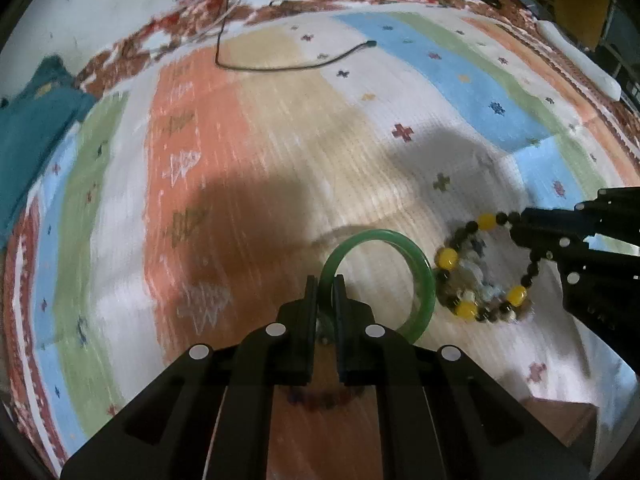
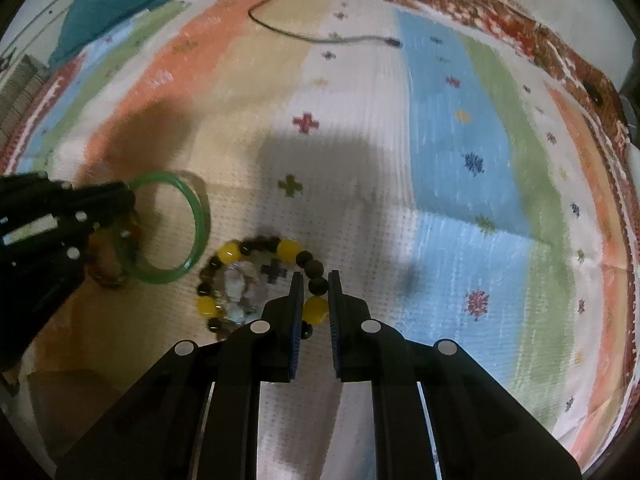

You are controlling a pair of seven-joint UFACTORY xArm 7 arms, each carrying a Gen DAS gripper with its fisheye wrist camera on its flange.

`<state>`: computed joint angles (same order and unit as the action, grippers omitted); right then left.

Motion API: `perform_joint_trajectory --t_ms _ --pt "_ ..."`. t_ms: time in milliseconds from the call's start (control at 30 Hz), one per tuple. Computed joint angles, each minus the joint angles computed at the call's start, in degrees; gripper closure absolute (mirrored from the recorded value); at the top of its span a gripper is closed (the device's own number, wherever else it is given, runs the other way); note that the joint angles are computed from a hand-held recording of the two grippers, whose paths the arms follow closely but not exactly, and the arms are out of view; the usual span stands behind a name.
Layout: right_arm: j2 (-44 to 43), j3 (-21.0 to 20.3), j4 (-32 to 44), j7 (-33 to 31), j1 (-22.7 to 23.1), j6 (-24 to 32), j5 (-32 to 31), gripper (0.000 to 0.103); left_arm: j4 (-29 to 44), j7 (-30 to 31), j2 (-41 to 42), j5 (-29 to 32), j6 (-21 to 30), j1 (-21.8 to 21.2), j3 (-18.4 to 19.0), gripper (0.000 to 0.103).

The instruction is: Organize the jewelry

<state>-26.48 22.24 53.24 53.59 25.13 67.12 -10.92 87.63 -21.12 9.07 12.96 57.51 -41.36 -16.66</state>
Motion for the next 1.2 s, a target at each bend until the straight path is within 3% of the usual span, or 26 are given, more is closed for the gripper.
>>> perform_joint_trajectory --t_ms 400,1200 --pt "-1.5 1.8 2.6 0.9 1.0 -1.6 -0.3 0.09 -1.0 -6.6 -4.2 0.2 5.5 0.9 -0.3 0.096" --pt "-4.1 6.0 5.9 5.4 1.0 -1.4 -3.1 0.09 -4.6 -8.6 -12.4 -0.7 4.3 3.0 -3.5 0.096"
